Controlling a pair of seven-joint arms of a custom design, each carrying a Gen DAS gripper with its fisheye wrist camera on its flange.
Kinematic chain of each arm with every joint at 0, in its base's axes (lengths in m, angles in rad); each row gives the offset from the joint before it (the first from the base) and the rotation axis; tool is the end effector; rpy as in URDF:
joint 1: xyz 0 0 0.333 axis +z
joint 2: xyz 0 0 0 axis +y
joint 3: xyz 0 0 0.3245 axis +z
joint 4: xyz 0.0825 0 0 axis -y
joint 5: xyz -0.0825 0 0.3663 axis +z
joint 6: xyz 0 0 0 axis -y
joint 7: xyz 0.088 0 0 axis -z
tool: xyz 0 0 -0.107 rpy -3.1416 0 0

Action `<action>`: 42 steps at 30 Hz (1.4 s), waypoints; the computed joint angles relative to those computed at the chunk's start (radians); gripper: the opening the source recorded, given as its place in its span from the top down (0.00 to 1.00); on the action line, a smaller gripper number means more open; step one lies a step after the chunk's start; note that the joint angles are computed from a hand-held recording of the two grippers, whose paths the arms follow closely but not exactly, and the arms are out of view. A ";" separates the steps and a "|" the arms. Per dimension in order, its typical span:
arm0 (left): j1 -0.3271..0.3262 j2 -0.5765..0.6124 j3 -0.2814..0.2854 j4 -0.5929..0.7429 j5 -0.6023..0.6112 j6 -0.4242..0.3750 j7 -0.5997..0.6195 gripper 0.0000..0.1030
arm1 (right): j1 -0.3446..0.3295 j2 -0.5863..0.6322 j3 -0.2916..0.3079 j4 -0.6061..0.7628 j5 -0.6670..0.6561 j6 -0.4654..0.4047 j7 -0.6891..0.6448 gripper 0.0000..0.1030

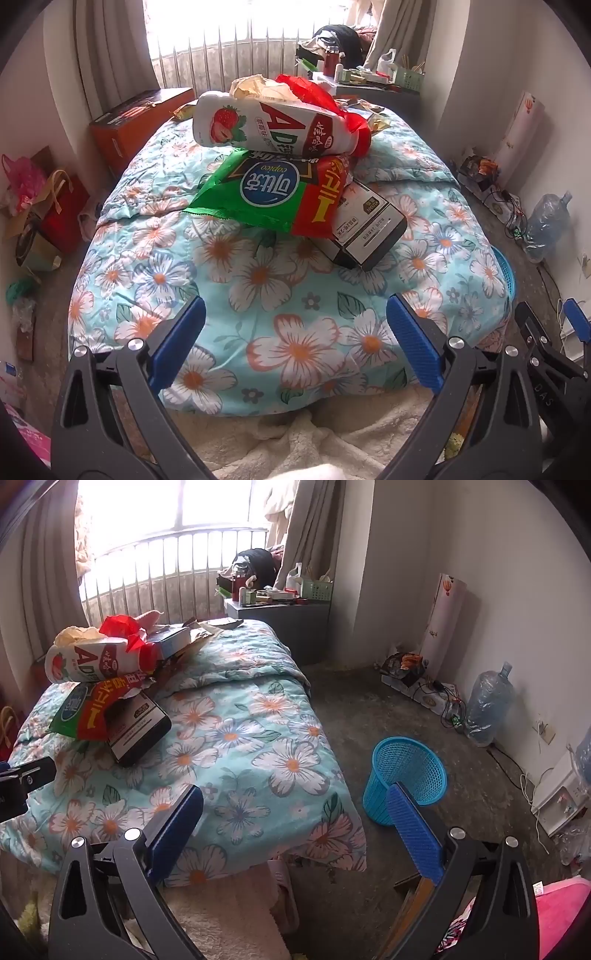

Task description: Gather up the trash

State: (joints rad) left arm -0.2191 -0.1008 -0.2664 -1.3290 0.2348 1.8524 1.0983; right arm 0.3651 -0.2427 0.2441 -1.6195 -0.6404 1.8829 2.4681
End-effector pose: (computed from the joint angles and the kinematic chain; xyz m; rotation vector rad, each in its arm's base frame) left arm 0.4464 -0.2291 0.8301 -1.8388 1.8630 -0.6930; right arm 0.4018 0.2536 0.7816 -1.5568 1.9773 -0.9640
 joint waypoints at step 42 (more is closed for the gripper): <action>-0.005 -0.002 -0.002 -0.010 -0.004 -0.013 -0.010 0.08 | 0.002 0.000 -0.003 0.003 0.025 -0.010 -0.032 0.06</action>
State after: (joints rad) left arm -0.2236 -0.1024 -0.2688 -1.3391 0.2305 1.8393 1.0881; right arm 0.3667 -0.2422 0.2409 -1.6162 -0.6152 1.8727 2.4359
